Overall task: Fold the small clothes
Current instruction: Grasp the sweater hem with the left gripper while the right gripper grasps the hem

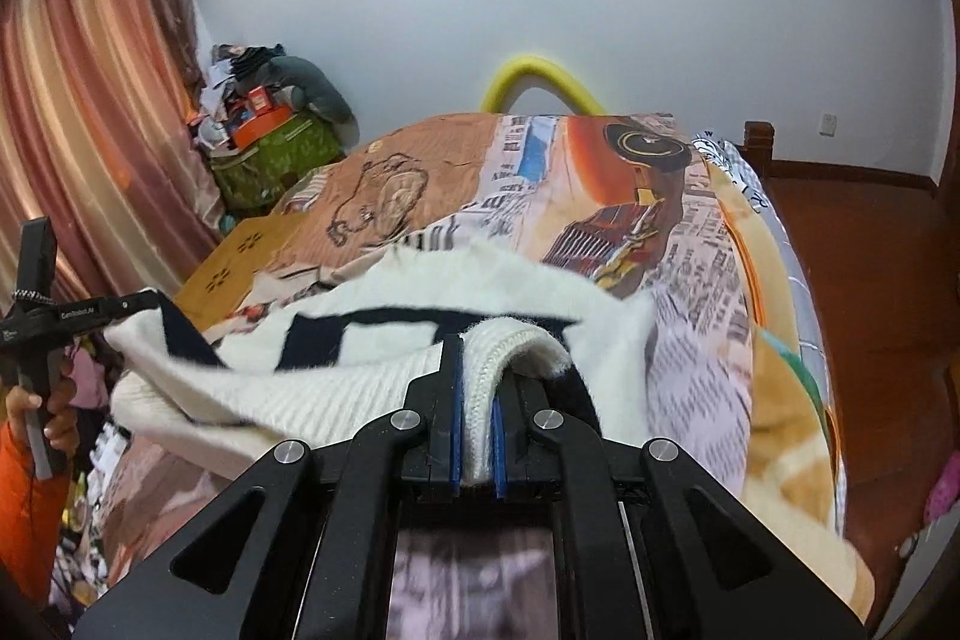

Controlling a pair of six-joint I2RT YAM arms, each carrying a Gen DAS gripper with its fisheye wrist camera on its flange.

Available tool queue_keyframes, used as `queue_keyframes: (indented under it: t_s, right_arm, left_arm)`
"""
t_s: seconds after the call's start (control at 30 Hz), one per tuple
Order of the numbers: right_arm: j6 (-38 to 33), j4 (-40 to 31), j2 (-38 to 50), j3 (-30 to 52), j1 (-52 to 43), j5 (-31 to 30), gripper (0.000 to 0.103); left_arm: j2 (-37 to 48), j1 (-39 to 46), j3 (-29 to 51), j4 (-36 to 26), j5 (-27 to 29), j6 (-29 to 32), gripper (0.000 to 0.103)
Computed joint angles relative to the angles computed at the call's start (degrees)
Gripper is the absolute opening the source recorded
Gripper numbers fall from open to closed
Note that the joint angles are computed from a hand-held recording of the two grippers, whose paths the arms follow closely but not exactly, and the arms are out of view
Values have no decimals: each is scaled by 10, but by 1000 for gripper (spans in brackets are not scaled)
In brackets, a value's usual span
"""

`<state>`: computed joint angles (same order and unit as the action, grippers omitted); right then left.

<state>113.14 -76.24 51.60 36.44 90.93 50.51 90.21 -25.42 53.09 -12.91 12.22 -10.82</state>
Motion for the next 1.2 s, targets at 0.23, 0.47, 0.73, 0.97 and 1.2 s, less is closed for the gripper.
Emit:
queue_keyframes:
  t_s: [0.23, 0.47, 0.73, 0.97, 1.2]
  right_arm:
    - [-452, 273, -161, -109, -365, -133, 6]
    - [-662, 424, -134, -158, -637, -325, 6]
    - [-677, 368, -181, -145, -667, -376, 27]
    - [-572, 228, -205, -68, -483, -206, 45]
    - [-492, 188, -135, -51, -335, -136, 60]
  left_arm:
    - [194, 7, 141, 1, -23, -17, 6]
    - [352, 12, 272, -40, -22, -32, 7]
    - [362, 30, 283, -46, -19, -43, 25]
    - [252, 50, 207, -21, -36, -12, 50]
    - [224, 36, 162, -21, -61, 52, 60]
